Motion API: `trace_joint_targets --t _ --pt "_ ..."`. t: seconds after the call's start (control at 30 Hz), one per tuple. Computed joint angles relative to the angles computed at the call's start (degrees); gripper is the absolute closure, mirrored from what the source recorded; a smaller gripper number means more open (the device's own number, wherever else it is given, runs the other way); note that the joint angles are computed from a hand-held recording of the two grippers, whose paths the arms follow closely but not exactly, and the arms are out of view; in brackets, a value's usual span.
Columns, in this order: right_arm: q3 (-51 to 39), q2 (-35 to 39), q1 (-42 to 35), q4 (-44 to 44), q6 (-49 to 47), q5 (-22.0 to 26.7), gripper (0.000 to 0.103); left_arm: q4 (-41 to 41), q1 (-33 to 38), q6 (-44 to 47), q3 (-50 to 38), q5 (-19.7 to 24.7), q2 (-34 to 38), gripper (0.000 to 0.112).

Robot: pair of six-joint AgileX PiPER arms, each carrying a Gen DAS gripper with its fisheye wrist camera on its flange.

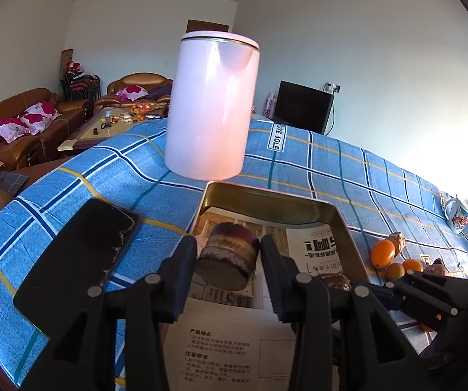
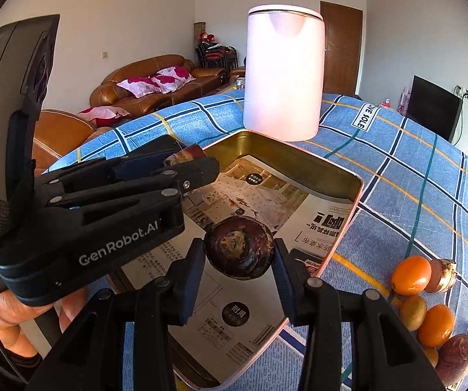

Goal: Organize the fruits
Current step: 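Carry the cake roll into the tin with the left tool while the right tool drops the brown fruit in, then grasp a large orange with the left tool while the right tool grasps the purple round fruit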

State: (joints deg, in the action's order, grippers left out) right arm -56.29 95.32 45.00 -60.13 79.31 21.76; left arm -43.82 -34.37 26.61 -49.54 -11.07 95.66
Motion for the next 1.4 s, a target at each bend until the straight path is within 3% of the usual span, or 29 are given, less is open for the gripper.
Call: trace_joint_targets --t 0.17,0.23,0.33,0.37,0.5,0.6,0.67,0.83,1.07,1.4 --pt "0.07 -0.12 0.03 0.28 -0.14 0.09 0.059 -1.13 -0.08 0.5 0.01 0.04 -0.05 0.069" --pt "0.04 -0.21 -0.23 1.44 -1.4 -0.42 0.056 -0.1 -0.1 -0.63 0.36 -0.28 -0.5 0.064" --pt "0.72 -0.77 -0.28 -0.18 0.09 -2.07 0.038 0.34 -0.68 -2.22 1.68 -2.42 -1.9 0.042" --pt "1.0 -1.07 0.18 -1.55 1.6 -1.55 0.035 0.94 -0.97 -3.1 2.39 -3.44 -2.64 0.037" --pt "4.12 -4.07 2.13 -7.02 7.42 0.8 0.035 7.95 -1.39 -10.97 5.09 -4.9 -5.8 0.035" --pt "8.72 -8.75 3.56 -10.73 12.06 4.13 0.034 6.56 -3.18 -10.62 6.69 -7.03 -7.6 0.026" --pt "12.91 -13.37 4.05 -11.94 14.32 6.07 0.034 5.17 -5.09 -9.58 7.11 -8.17 -8.27 0.025" --pt "22.99 -25.87 4.66 -11.01 17.52 14.33 0.033 -3.07 -12.91 -0.76 5.85 -9.97 -7.86 0.025" --pt "33.11 -42.24 1.2 -5.74 16.7 23.4 0.031 -13.58 -23.24 11.71 -1.05 -7.4 -1.79 0.023" --pt "38.46 -53.7 -4.84 -1.27 11.8 23.76 0.03 -37.52 -29.33 37.38 -10.71 -2.57 6.89 0.023"
